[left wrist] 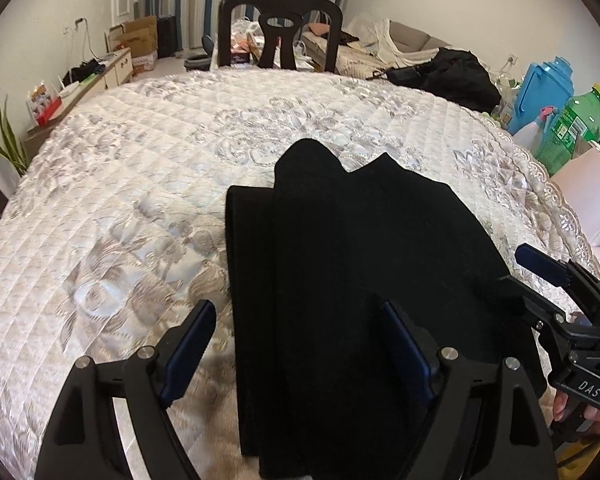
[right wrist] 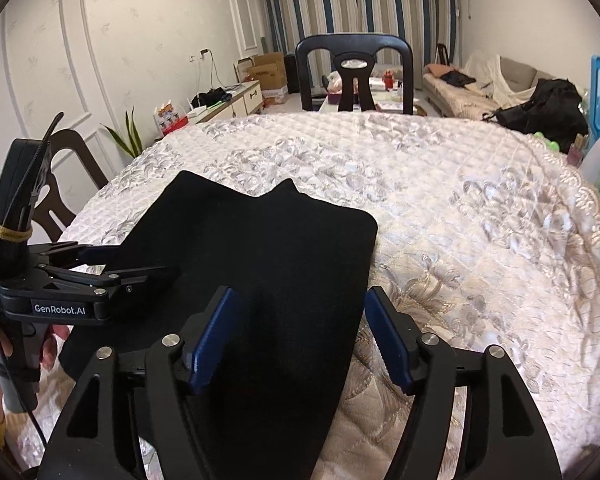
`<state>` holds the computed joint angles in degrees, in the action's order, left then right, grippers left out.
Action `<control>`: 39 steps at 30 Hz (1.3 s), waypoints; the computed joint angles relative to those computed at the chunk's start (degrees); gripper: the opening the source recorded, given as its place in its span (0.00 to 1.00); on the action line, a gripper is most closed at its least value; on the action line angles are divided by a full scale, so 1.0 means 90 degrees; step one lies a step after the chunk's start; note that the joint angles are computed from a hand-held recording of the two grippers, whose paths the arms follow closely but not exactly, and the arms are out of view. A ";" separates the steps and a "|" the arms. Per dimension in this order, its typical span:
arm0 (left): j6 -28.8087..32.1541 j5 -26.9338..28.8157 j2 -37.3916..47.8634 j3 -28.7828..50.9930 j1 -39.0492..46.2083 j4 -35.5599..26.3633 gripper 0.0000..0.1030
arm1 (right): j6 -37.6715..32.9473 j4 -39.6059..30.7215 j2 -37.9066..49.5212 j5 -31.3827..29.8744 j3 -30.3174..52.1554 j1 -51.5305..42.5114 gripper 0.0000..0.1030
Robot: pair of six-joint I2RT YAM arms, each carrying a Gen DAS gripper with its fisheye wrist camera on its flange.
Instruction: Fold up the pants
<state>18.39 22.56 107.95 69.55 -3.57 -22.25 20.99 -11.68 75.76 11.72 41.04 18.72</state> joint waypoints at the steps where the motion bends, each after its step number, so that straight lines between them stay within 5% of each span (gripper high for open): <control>1: -0.0005 -0.0003 -0.0123 -0.0152 0.0023 0.0097 0.83 | 0.0029 -0.0035 -0.0024 0.0094 0.0001 0.0070 0.67; 9: 0.0009 -0.0234 -0.1208 -0.1454 0.0122 0.0906 0.83 | 0.0553 -0.0469 -0.0400 0.1009 -0.0138 0.0905 0.68; 22: 0.0052 -0.0189 -0.2724 -0.3147 0.0564 0.1251 0.83 | 0.2068 -0.1455 -0.0960 0.2190 -0.0375 0.2401 0.69; 39: 0.0310 -0.0735 -0.3776 -0.4566 0.0523 0.1601 0.83 | 0.3721 -0.2579 -0.1402 0.2666 -0.0765 0.3553 0.69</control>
<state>21.17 15.95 73.97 28.46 1.14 -7.84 54.48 -34.89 63.14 35.71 34.16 50.70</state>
